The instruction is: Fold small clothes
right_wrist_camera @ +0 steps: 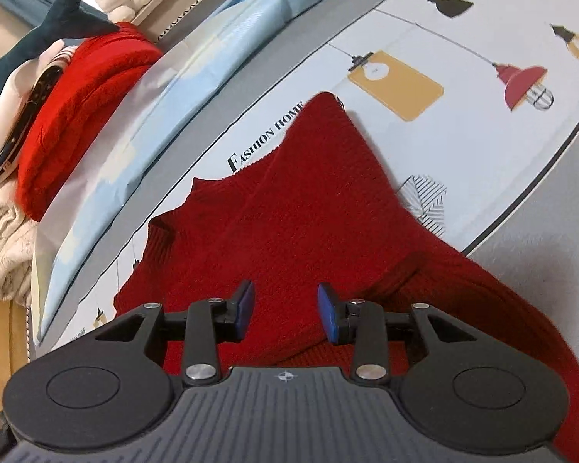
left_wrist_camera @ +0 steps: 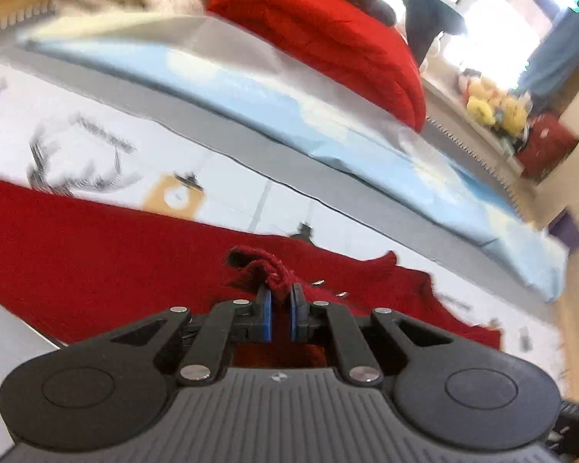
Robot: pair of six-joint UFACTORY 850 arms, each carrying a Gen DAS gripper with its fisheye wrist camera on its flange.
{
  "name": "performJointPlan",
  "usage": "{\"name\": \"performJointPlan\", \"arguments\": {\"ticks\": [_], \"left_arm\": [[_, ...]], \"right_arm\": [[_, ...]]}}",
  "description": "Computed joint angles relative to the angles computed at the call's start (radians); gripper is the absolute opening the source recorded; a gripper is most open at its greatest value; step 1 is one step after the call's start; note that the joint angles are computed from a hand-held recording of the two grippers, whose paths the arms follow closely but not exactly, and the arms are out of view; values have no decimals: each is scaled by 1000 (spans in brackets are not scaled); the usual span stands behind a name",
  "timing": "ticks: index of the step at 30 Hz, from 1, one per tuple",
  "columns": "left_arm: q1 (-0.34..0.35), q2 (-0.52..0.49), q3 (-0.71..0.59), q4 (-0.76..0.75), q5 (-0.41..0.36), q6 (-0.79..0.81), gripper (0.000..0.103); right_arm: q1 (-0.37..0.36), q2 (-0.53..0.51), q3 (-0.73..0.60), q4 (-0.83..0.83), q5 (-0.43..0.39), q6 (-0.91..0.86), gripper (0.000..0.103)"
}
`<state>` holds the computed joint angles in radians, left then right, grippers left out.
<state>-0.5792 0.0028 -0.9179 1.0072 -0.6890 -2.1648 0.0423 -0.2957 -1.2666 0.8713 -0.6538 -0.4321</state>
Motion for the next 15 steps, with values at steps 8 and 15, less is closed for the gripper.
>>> {"name": "performJointPlan", "arguments": {"ticks": [8,15], "left_arm": [[41,15,21,-179,36,141,14],[74,46,50,-211,87,105,24]], "right_arm": [[-1,-44,-4,-98,46,200,38],[-9,-40,9,-171,100,323,39]]}}
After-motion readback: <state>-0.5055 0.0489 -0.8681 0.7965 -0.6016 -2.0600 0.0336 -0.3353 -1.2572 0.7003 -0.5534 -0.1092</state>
